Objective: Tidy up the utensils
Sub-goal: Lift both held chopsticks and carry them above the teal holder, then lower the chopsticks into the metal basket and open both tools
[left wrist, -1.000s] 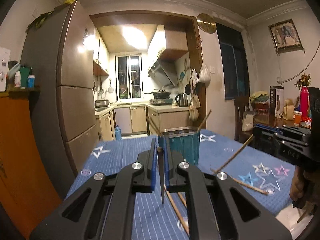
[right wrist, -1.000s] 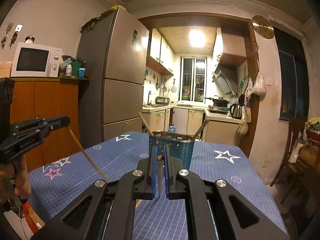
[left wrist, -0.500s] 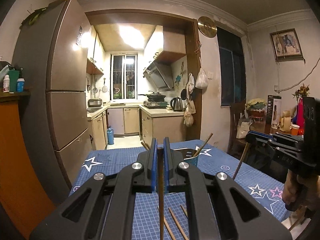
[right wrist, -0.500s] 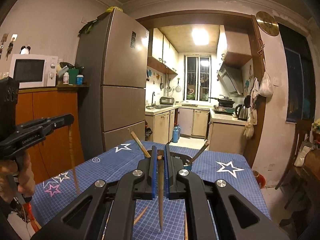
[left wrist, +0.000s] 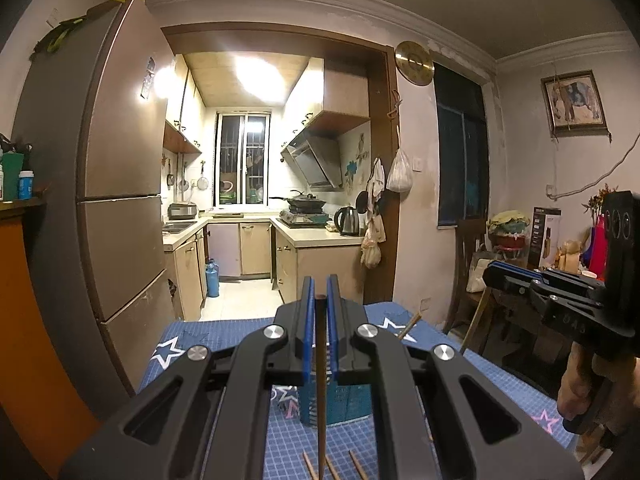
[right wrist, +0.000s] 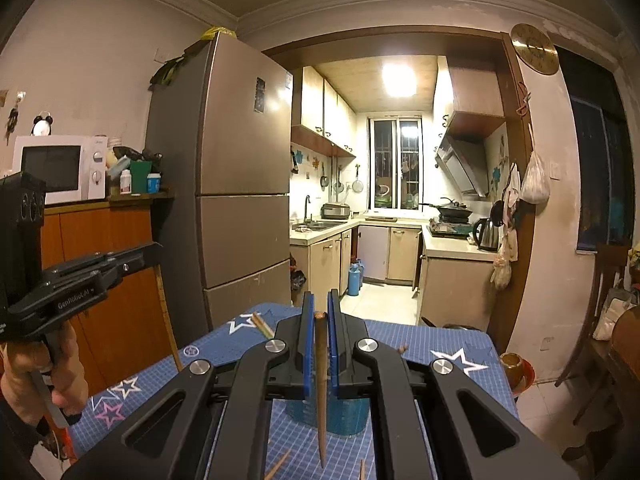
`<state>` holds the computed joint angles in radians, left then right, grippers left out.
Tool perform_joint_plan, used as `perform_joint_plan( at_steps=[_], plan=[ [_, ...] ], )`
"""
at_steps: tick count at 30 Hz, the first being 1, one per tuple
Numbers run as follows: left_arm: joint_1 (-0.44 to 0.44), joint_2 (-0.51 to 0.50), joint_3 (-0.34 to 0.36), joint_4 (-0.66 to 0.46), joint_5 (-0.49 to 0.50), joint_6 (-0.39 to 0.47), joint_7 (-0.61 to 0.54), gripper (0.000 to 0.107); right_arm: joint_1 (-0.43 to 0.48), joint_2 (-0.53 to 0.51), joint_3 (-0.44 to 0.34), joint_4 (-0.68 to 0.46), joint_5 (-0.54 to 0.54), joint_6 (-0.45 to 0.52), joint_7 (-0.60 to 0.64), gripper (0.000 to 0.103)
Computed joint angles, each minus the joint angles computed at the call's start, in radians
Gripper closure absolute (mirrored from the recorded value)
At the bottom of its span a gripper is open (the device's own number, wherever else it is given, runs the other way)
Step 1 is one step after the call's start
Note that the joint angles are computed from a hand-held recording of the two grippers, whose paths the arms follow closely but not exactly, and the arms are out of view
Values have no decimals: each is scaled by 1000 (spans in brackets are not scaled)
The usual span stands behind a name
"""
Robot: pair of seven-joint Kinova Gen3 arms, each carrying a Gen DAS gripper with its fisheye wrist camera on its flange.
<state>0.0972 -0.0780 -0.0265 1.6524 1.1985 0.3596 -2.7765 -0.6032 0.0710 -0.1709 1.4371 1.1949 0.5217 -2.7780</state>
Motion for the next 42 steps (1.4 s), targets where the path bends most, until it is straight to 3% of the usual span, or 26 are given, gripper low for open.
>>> perform_joint_plan(
  at_steps=[16,28,42],
  plan=[
    [-8,92,84,-201,-136,-34,178,103,13,97,84,-283,-305,3,354,95],
    [-31,222,186,-366,-368,-114,400,103,36,233,166,-534,-553,-7,613,96],
    [-3,344,210,-431,-674,-137,658,103,82,346,225,-554,-798,-56,757,96]
  ],
)
